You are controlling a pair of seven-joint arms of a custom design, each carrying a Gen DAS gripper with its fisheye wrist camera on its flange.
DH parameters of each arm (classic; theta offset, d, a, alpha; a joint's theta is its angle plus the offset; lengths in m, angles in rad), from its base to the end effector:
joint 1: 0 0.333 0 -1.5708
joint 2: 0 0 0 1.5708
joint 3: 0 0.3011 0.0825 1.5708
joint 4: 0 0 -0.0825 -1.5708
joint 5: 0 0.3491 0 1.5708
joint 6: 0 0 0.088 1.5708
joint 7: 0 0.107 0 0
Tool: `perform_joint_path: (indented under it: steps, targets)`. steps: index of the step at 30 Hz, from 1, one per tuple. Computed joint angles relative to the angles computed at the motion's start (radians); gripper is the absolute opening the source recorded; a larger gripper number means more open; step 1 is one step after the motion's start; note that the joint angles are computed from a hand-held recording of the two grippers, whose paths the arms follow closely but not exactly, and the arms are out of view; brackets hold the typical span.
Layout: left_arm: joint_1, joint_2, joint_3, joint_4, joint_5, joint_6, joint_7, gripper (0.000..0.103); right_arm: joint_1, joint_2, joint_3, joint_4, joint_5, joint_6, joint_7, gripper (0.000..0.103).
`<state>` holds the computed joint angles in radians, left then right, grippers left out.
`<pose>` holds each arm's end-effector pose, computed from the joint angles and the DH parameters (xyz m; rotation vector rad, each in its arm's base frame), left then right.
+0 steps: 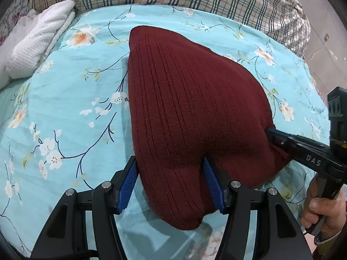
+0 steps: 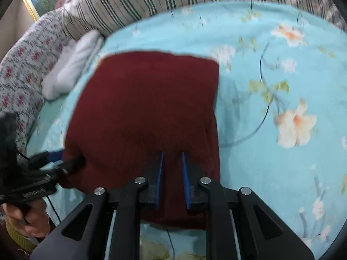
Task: Fold large clothes
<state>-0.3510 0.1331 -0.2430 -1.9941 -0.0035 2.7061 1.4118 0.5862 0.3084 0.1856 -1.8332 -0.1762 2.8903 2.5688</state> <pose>0.4949 -0.3275 0.4670 -1.5404 2.3766 -0.7984 0.4635 0.4478 0.4600 -1.5970 1.7717 0.0242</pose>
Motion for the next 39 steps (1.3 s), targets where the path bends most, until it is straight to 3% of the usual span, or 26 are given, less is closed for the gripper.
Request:
perform_joint_path:
  steps: [4, 6, 13, 23, 29, 36, 39]
  targets:
    - [0.001, -0.005, 0.000, -0.013, 0.006, 0.016, 0.003, 0.063, 0.016, -0.001, -0.017, -0.014, -0.028, 0.025, 0.032, 0.017]
    - [0.005, -0.006, -0.003, -0.020, -0.014, 0.025, 0.018, 0.063, -0.025, 0.001, 0.028, -0.025, 0.013, 0.053, -0.046, 0.017]
    - [0.014, -0.060, -0.009, -0.067, -0.068, 0.021, 0.033, 0.063, -0.037, -0.019, 0.039, -0.051, 0.069, 0.081, -0.062, 0.017]
    - [0.036, -0.173, -0.018, -0.183, -0.116, 0.041, 0.066, 0.063, -0.005, -0.159, 0.024, -0.198, 0.041, 0.102, -0.004, 0.019]
    - [0.043, -0.163, -0.027, -0.179, -0.063, 0.029, 0.029, 0.063, 0.010, -0.209, 0.020, -0.265, 0.003, 0.119, 0.067, 0.031]
    - [0.039, -0.211, -0.014, -0.215, -0.213, 0.062, 0.119, 0.062, 0.028, -0.219, -0.025, -0.250, -0.197, 0.101, 0.265, 0.032]
    - [0.040, -0.193, 0.001, -0.190, -0.328, 0.041, 0.173, 0.062, 0.008, -0.191, -0.009, -0.226, -0.173, 0.122, 0.240, 0.032]
